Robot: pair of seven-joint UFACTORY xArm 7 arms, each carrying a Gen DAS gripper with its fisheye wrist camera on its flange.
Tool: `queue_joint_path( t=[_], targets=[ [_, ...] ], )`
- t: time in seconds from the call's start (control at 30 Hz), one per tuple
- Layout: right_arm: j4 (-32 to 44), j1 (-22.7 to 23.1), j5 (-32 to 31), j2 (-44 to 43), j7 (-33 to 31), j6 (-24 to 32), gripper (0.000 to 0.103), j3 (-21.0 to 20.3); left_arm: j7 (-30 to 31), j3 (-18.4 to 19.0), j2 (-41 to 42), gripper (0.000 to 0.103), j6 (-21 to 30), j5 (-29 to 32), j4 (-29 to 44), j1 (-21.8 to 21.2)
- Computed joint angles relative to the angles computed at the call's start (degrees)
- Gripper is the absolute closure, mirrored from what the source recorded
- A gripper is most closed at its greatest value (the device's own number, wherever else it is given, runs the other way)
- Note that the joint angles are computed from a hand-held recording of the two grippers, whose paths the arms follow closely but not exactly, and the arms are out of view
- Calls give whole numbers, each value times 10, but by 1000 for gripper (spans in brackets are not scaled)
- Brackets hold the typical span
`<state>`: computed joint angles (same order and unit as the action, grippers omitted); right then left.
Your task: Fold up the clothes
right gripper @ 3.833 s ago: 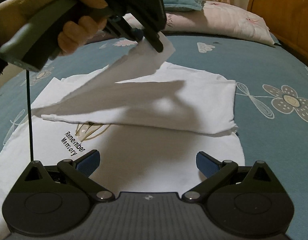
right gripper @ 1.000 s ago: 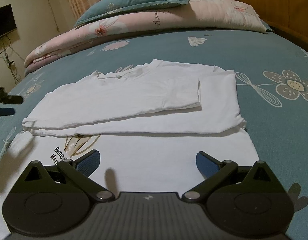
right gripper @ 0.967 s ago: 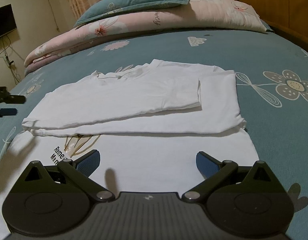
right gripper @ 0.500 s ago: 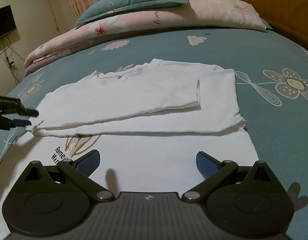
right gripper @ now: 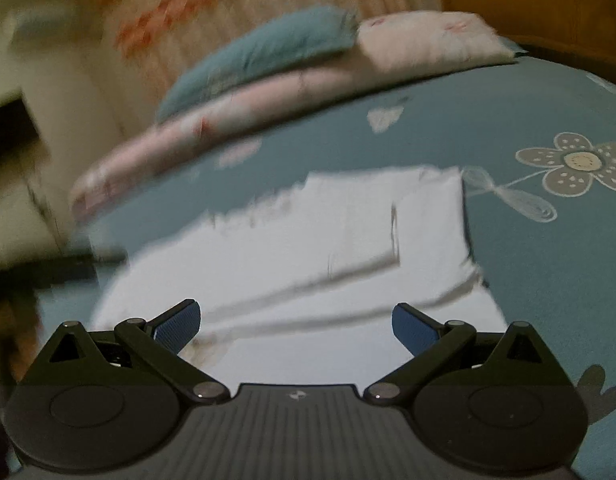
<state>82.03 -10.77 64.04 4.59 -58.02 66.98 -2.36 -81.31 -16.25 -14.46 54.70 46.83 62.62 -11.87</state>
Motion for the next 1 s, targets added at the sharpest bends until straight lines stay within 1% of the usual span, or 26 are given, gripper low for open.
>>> queue_joint_path(
  t=[0.07,0.13,0.2,0.27,0.33,0.43,0.5,0.57,0.6,0.67,0.7,0.73,0.8,0.87,0.9,0.93,0.97,1.0],
  targets=[
    [58,-5,2,47,68,30,7,1,-3,3,-13,23,-3,3,-19,2],
    [119,-13,-7,96,147,52,17,12,-6,5,-35,23,-8,5,-44,8],
    [181,-17,-30,146,237,67,20,23,5,11,-52,23,-7,-12,-56,16],
    [201,-21,-40,168,286,58,20,35,13,17,-74,23,-19,-27,-70,26],
    [209,-25,-45,183,322,43,22,47,21,19,-99,18,-37,-40,-89,37],
    [211,-27,-55,188,320,14,23,70,50,27,-128,18,-54,-78,-110,47],
    [215,-25,-62,193,320,-3,25,80,59,22,-136,18,-48,-99,-113,58],
    [224,-23,-73,201,324,-14,33,87,72,17,-134,18,-46,-116,-110,68],
    [230,-22,-78,205,326,-17,39,90,76,14,-133,18,-53,-121,-112,72],
    [232,-25,-83,207,329,-20,45,95,84,11,-131,18,-65,-129,-114,77],
    [232,-29,-81,207,327,-18,52,97,93,10,-128,18,-68,-135,-113,78],
    [233,-32,-79,208,326,-17,57,100,99,6,-123,18,-63,-137,-108,80],
    [232,-38,-73,207,318,-13,58,103,107,-4,-117,18,-54,-131,-100,83],
    [235,-35,-86,207,315,-11,62,101,109,-5,-119,18,-65,-128,-104,83],
    [237,-30,-100,208,321,-11,71,98,109,-3,-122,18,-73,-130,-108,83],
    [234,-28,-106,207,323,-14,91,97,109,-1,-125,18,-82,-132,-113,83],
    [228,-27,-108,204,320,-19,96,98,108,0,-128,18,-88,-134,-118,84],
    [223,-31,-103,201,315,-18,96,99,106,-2,-131,18,-88,-134,-120,87]
  ],
)
